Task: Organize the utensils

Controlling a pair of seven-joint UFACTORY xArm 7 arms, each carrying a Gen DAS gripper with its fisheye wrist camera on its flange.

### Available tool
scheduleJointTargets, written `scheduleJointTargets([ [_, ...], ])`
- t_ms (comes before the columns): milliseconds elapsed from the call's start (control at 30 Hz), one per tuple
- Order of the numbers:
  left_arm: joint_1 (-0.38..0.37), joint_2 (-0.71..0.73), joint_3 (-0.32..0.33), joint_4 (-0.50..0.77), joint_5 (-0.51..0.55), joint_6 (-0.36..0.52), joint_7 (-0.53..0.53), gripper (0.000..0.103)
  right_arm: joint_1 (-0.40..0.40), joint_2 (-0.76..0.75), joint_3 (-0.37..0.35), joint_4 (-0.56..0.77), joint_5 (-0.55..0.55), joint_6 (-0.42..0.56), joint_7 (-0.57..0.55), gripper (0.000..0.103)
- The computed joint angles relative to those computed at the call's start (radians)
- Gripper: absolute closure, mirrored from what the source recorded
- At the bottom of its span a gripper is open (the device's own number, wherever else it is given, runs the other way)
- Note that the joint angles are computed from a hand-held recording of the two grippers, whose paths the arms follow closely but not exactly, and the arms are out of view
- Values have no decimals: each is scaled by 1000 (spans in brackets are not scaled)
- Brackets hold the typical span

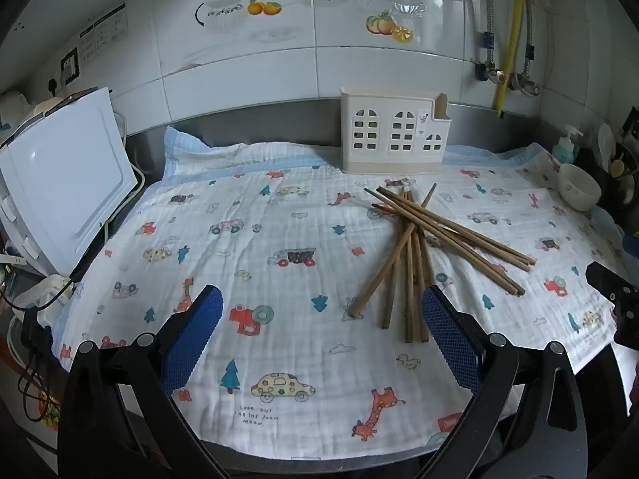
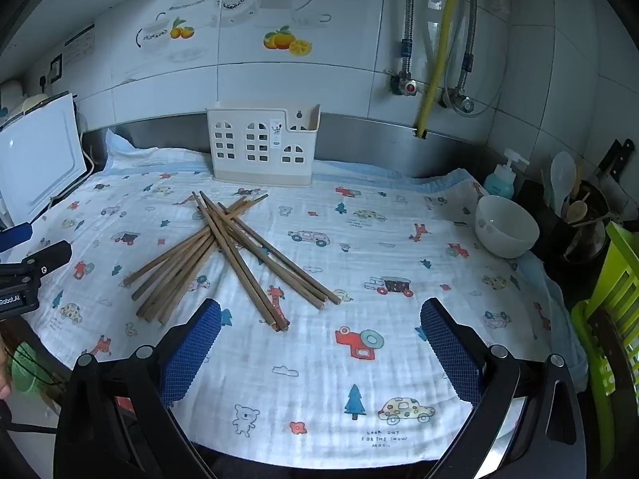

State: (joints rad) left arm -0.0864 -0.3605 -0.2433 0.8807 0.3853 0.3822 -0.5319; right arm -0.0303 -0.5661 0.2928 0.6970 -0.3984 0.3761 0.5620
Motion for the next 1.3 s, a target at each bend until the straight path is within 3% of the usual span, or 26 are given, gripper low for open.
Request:
scheduleJointTargets([
  [1300, -6, 25, 7, 5, 9, 2, -3, 5, 20, 28, -6, -1, 19, -40, -25, 7],
])
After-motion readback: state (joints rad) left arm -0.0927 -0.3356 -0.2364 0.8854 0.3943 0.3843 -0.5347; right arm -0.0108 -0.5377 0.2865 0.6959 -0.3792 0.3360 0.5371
